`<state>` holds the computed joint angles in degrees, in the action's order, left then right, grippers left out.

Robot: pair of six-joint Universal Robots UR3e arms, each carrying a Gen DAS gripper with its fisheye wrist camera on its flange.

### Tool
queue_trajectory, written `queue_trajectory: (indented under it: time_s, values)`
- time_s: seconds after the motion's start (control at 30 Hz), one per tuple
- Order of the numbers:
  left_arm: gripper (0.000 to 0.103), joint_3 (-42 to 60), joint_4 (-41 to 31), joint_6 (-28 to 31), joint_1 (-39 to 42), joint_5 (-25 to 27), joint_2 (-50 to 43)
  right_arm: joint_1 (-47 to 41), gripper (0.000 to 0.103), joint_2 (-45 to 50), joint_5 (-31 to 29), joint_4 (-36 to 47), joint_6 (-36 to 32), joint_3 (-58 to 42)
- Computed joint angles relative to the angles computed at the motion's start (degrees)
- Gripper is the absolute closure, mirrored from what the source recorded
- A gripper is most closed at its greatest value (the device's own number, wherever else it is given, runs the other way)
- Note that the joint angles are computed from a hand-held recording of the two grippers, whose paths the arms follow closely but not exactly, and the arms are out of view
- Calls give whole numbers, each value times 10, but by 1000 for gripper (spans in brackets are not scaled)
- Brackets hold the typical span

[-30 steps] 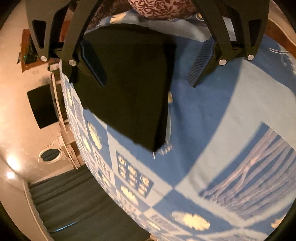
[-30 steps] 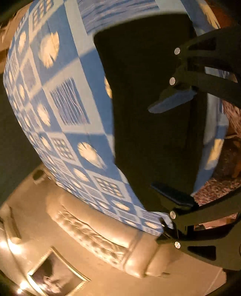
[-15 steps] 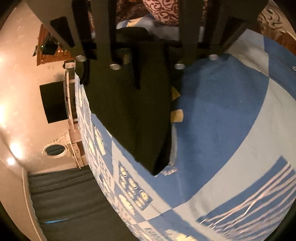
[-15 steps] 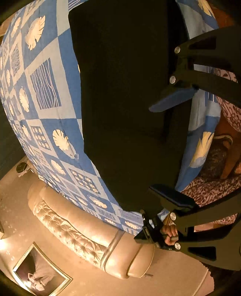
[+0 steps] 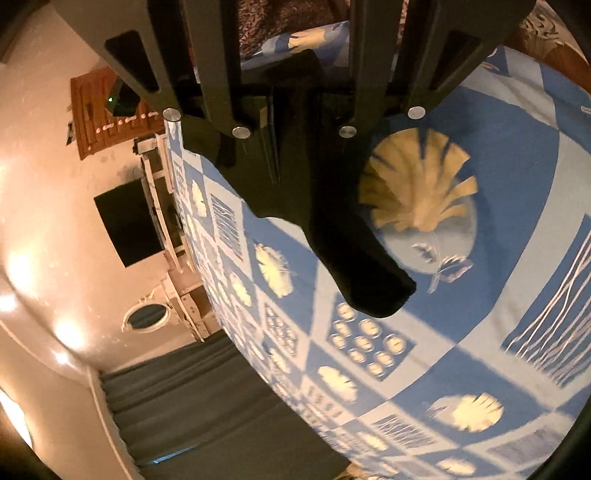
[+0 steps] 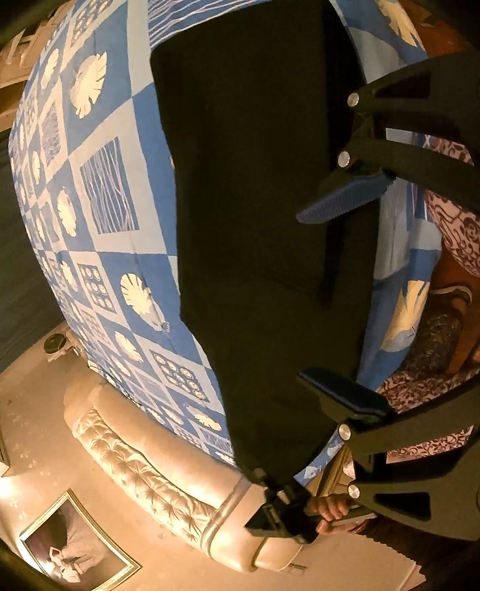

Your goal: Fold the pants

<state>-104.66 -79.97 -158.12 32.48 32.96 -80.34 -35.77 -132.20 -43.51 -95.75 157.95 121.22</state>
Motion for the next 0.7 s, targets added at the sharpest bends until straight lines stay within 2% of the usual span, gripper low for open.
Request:
queue_trajectory:
  time_s: [0.2,0.3,0.5,0.7]
  values:
    - [89,33,40,-49,-56,9,4,9,23,-7,-13,-9,10,4]
    - [89,56,81,-85,-96,19,-12,6,19,-13,-18,-14,17,9]
    - [89,89,155,-150,-165,39,-47,1,18,-20,-36,-30,32,16]
    - [89,135,214,-210,-241,86,-94,-4,18,-25,-50,-40,39,9]
